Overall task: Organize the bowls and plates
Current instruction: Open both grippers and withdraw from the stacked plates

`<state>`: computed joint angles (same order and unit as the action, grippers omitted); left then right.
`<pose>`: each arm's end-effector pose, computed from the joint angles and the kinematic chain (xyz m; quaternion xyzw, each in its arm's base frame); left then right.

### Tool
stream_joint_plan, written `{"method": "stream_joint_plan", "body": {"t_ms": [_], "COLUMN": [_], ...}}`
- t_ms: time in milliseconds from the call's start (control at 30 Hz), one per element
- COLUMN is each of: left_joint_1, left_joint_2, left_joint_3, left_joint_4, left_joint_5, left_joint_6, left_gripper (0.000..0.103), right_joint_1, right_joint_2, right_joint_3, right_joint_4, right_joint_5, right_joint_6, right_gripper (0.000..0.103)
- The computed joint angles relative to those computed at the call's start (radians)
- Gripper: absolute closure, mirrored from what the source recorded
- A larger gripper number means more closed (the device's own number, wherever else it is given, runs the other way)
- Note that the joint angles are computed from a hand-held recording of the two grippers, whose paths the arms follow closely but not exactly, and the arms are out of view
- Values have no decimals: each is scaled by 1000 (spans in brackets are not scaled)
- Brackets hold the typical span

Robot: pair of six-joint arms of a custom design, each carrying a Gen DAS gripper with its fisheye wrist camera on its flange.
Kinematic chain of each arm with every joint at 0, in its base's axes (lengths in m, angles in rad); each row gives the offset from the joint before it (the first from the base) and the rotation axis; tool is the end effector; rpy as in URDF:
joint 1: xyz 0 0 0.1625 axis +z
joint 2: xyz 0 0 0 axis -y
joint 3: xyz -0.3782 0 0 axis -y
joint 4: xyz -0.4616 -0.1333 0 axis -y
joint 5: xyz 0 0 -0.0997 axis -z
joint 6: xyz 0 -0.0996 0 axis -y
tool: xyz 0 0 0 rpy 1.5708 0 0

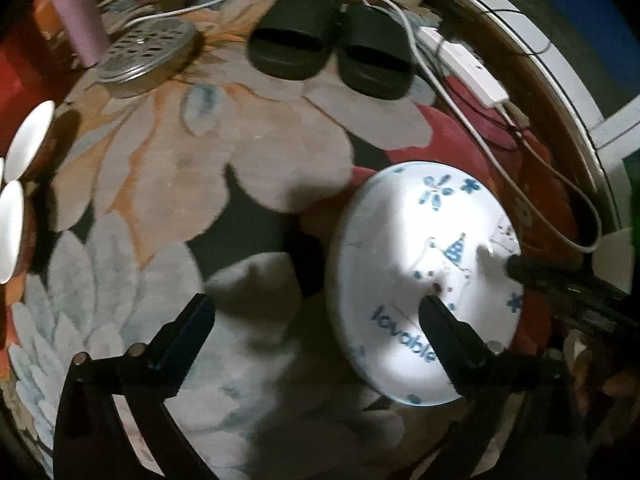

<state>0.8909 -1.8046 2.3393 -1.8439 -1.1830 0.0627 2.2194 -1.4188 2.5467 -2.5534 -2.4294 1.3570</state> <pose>-0.1072 -0.4046 0.1803 0.3764 0.8975 0.0639 0.2209 0.2541 -0.2394 0.0404 -0.2862 -0.8610 0.3145 0.2790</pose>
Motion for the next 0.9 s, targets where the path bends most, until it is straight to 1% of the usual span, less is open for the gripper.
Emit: {"method": "stream_joint_plan", "body": {"t_ms": [33, 67, 100, 167, 267, 367, 567, 900], "left_joint_1": [3, 6, 9, 16, 29, 46, 79, 131], "left_joint_2": [-4, -5, -7, -14, -22, -26, -29, -36], "left_joint_3": [-3, -4, -6, -8, -15, -24, -44, -70], "left_joint_4": [4, 5, 6, 10, 13, 15, 10, 3], "left_joint_5": [13, 19, 27, 45, 67, 88, 105, 124], "left_joint_6": [-4, -5, -5, -2, 1, 1, 11, 36], "left_gripper": [1, 1, 1, 1, 1, 1, 1, 1], "right_joint_1": [13, 27, 30, 33, 26, 21, 18, 16], "right_joint_2": [5, 12, 19, 43, 88, 123, 185, 259], "right_joint_3": [-11, -27, -38, -70, -98, -117, -162, -226], "right_joint_4": [14, 34, 42, 57, -1, -53, -79, -88], "right_joint_5": [-16, -30, -37, -36, -27, -4, 19, 32], "right_joint_6": [6, 9, 3, -28, -97, -142, -175, -214], "right_gripper": [8, 4, 2, 1, 1, 0, 0, 0]}}
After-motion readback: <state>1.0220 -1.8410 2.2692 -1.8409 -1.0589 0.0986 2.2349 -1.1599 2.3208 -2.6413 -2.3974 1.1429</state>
